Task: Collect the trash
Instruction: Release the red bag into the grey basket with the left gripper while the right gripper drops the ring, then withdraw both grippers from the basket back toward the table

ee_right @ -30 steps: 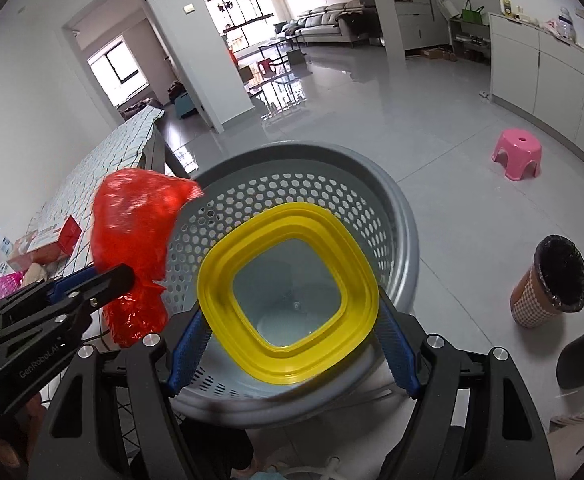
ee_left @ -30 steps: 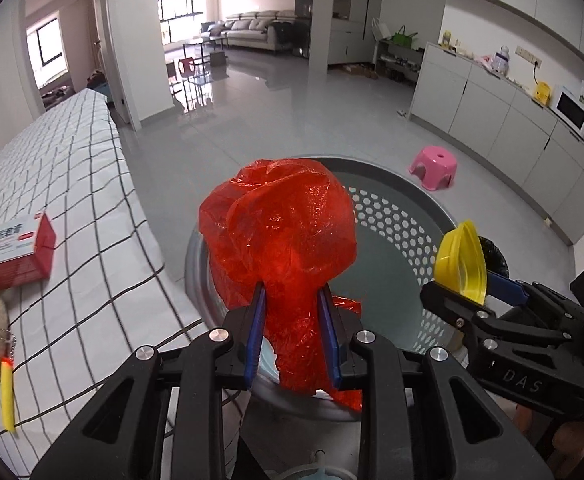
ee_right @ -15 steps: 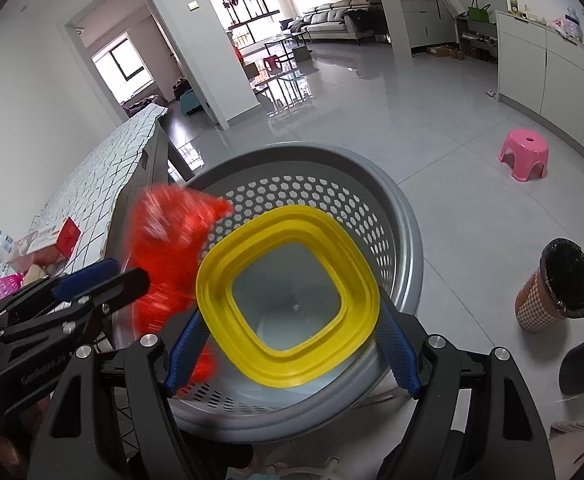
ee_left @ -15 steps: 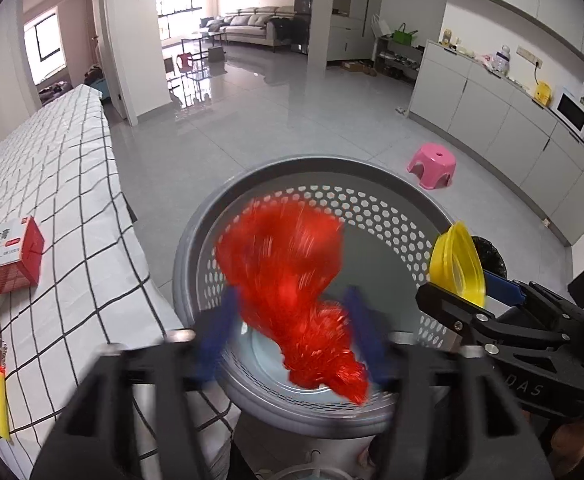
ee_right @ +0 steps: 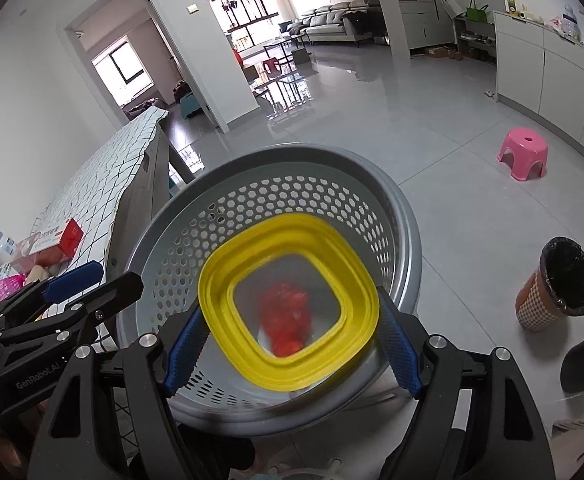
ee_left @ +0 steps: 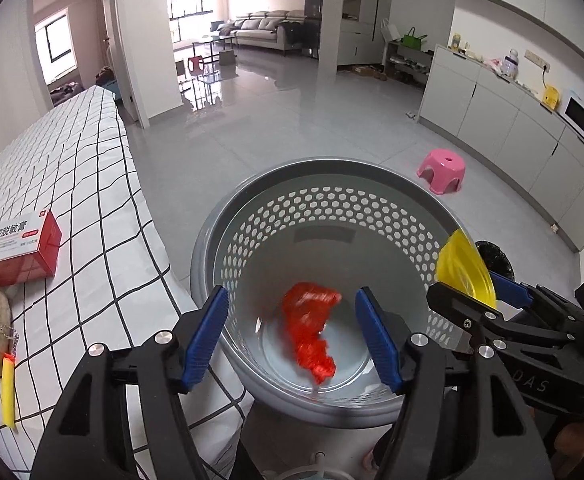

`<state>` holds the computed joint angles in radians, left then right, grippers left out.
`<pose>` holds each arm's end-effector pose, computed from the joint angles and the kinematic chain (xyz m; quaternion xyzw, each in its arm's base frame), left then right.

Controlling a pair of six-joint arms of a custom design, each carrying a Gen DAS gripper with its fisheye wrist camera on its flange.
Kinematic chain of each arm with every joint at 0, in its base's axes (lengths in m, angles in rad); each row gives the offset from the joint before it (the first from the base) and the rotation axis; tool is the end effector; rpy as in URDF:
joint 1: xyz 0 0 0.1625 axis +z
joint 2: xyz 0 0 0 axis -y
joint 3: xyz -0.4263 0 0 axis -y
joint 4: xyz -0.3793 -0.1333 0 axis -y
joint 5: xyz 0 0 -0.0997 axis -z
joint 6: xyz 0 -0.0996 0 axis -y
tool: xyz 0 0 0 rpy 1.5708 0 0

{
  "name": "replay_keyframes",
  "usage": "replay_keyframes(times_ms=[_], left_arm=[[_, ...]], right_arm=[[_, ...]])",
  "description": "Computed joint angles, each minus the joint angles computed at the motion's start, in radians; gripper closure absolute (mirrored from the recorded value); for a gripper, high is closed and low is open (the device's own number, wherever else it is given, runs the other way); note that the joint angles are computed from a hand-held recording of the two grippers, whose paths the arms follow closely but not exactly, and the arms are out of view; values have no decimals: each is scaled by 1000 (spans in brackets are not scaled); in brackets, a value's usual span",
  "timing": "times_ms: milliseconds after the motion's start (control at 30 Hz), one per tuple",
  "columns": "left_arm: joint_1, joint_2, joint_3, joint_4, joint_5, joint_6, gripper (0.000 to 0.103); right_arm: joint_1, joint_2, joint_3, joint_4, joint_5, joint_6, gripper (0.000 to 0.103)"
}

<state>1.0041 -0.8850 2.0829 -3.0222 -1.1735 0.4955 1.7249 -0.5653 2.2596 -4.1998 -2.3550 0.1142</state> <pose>-0.1383 -0.5375 0.0753 0.4710 0.8511 -0.1308 0.1912 0.1281 -0.4145 0.0528 -0.1557 -0.8283 0.4582 0.2824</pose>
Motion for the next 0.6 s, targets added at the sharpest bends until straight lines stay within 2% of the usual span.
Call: replay_keyframes(times_ms=[133,333,600], left_arm=[[-1,-5,0,2,-4,-2,38],[2,-8,-1,0,-5,-5,38],[0,-13,13,-38,-2,6,31]], right_arm=[[6,5,-6,1,-9,-3,24],[12,8,-10,7,-20,-1,23],[25,13,-18,12,-39,-2,23]])
